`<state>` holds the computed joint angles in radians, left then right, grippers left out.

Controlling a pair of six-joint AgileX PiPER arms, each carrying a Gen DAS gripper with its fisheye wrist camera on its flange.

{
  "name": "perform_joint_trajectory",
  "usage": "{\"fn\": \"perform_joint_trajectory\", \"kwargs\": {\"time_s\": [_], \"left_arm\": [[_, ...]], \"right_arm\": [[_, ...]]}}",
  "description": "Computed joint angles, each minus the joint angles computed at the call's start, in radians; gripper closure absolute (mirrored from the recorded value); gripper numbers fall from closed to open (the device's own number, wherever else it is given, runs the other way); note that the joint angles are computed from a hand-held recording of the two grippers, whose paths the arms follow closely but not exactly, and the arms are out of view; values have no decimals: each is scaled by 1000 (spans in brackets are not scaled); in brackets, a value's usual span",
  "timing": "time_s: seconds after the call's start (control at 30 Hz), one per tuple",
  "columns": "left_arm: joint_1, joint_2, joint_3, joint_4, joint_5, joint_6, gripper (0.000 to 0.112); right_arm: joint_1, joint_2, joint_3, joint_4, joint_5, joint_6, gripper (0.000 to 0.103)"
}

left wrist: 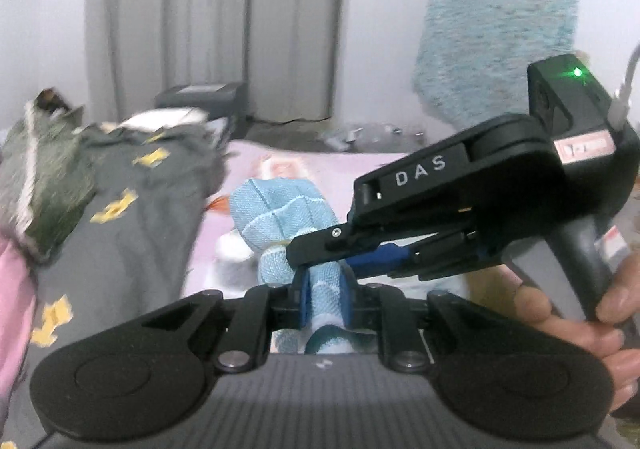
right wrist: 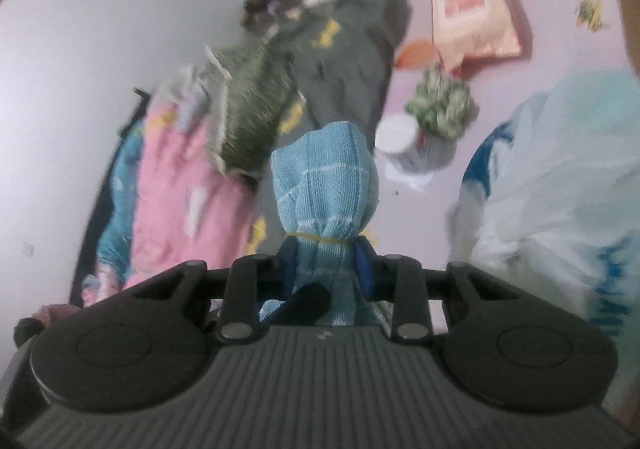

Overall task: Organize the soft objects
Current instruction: 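Grasp the string-tied blue towel bundle with the right gripper and lift, then carry the blue towel bundle into the box and release it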

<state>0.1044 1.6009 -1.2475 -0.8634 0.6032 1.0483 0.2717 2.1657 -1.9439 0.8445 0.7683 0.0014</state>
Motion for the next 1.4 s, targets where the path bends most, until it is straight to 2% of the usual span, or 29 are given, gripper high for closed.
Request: {"fn": "perform_joint_trajectory", "kwargs": {"time_s": [0.2, 0.3, 0.4, 0.6, 0.73, 0.8, 0.9, 0.97, 1.07, 1.17, 1.4], "left_arm": [[-207, 14, -49, 5, 4, -37, 96], [-351, 64, -100, 28, -17, -94, 96], [-486, 170, -210, 74, -15, -178, 96], [-656, 409, -494, 163, 61, -333, 93], [-697, 564, -679, 217, 150, -406, 74], [-693, 648, -785, 255, 194, -439, 73], [-704, 651, -774, 294, 204, -478, 73], [-681, 623, -711, 279, 188, -450, 73], [-667, 622, -708, 293, 188, -457, 73], [-657, 554, -619, 283, 161, -431, 69], [-603, 402, -440, 229, 100, -343, 63]], "right_arm": [[-148, -272, 377, 171, -81, -248, 76], [-257, -378, 503, 161, -85, -297, 76], [-378, -454, 581, 99, -66, -308, 77], [-620, -472, 623, -7, 6, -359, 77], [-715, -429, 613, -87, 5, -412, 77], [-730, -401, 598, -177, -26, -422, 77], [-722, -352, 568, -318, -59, -402, 76], [-717, -326, 556, -341, -64, -421, 76], [-674, -335, 579, -424, -123, -403, 73], [-637, -350, 597, -532, -160, -333, 71], [-626, -431, 619, -544, -165, -278, 66]]}}
